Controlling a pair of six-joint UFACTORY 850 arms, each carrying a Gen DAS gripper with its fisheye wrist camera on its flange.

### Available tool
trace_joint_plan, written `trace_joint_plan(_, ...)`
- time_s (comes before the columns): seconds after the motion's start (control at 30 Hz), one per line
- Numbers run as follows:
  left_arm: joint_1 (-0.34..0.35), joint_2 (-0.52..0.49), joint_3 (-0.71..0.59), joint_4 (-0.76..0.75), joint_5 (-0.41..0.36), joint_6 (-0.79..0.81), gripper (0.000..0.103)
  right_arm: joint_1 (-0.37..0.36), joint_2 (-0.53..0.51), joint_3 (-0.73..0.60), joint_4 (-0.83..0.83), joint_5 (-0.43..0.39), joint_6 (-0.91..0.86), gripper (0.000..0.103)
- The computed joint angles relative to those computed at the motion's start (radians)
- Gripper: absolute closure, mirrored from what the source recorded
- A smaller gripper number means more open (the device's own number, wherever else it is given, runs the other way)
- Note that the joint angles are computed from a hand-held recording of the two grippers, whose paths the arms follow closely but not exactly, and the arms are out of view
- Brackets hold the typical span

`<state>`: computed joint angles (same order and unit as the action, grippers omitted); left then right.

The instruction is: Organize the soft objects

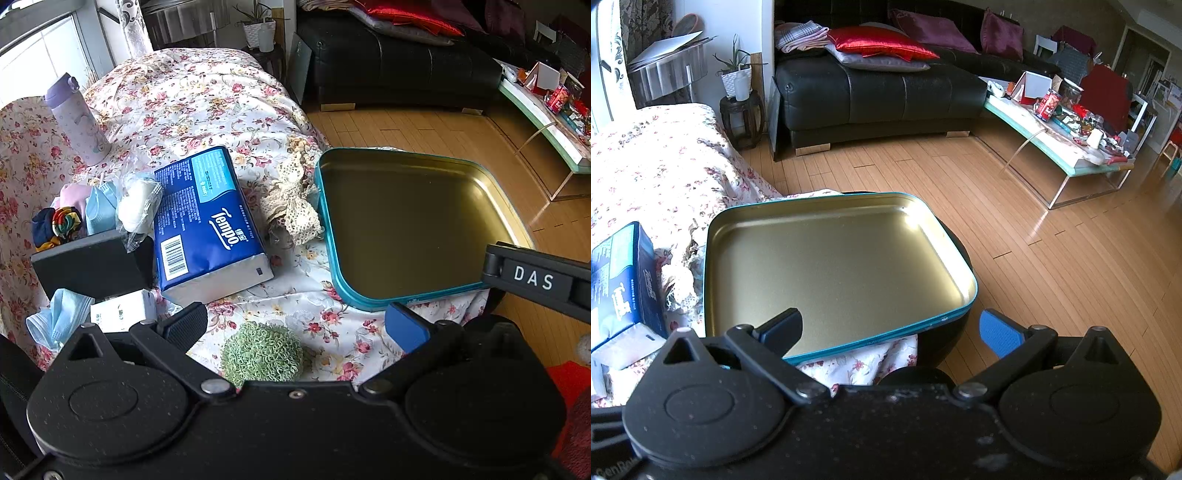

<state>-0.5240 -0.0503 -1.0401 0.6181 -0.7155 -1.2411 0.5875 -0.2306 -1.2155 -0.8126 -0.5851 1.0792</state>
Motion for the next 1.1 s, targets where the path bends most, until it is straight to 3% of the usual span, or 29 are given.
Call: trace_joint_plan(1.1, 0.004, -0.002, -0.002, -0.004, -0.001, 0.004, 0.004, 0.008, 0.000, 0.001, 0.010, -0.004, -0.008, 0.000)
